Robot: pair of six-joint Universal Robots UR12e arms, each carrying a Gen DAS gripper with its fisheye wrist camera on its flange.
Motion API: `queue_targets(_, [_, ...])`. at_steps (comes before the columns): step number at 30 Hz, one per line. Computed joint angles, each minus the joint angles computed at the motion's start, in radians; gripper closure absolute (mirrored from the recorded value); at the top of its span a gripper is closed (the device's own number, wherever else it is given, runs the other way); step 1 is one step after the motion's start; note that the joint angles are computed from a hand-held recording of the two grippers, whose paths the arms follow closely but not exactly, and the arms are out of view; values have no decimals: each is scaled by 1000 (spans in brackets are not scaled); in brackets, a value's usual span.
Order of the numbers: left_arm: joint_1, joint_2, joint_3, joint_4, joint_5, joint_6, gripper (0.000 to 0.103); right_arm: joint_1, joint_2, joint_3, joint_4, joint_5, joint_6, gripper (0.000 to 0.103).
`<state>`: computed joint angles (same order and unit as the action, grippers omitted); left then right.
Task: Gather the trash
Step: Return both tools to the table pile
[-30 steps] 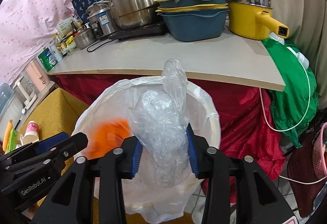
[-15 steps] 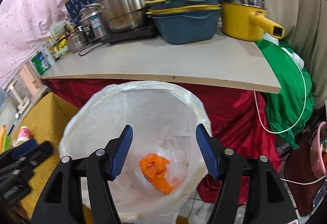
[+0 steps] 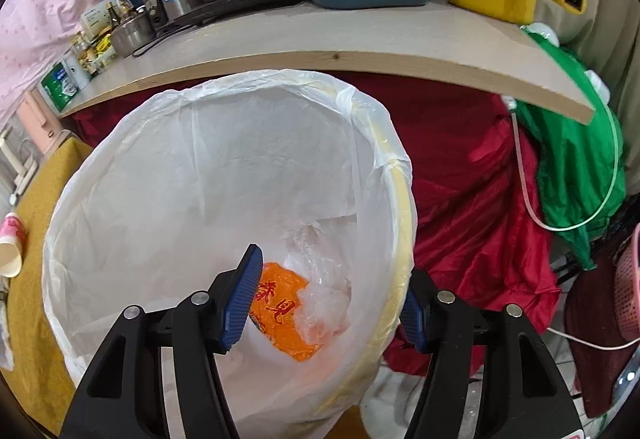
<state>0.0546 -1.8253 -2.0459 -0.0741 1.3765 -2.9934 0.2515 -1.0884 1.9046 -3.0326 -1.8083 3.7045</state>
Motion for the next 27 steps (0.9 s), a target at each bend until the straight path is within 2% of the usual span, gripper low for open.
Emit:
queue_targets(9, [11,12,-15,12,29,-7,38,35,33,-61,34,1,-50,44])
queue_targets(12, [20,23,-25,20,36,-14,38,47,8,-46,39,-54,-57,44])
queue_targets(13, [24,29,-29,23,39,-19,37,55,-4,-37,41,-88,-55,44])
queue_targets(14, [29,34,-34,27,44,-27,30,59,-13,-31,40,-104,-54,44])
queue_targets(16, [37,43,-46,44,50,-45,26,68,-41,-12,36,-127,-50,44])
queue_targets(19, [53,62,-63,51,53,-51,25,88,-76,6,16,-154,-59,43])
queue_targets(22, [76,86,-84,56,52,-62,21,115,-99,8,-25,-140,-84,42])
queue_targets(27, [116,123,-118,64,64,-79,14,174,-94,-30,-80,-118,-162,36])
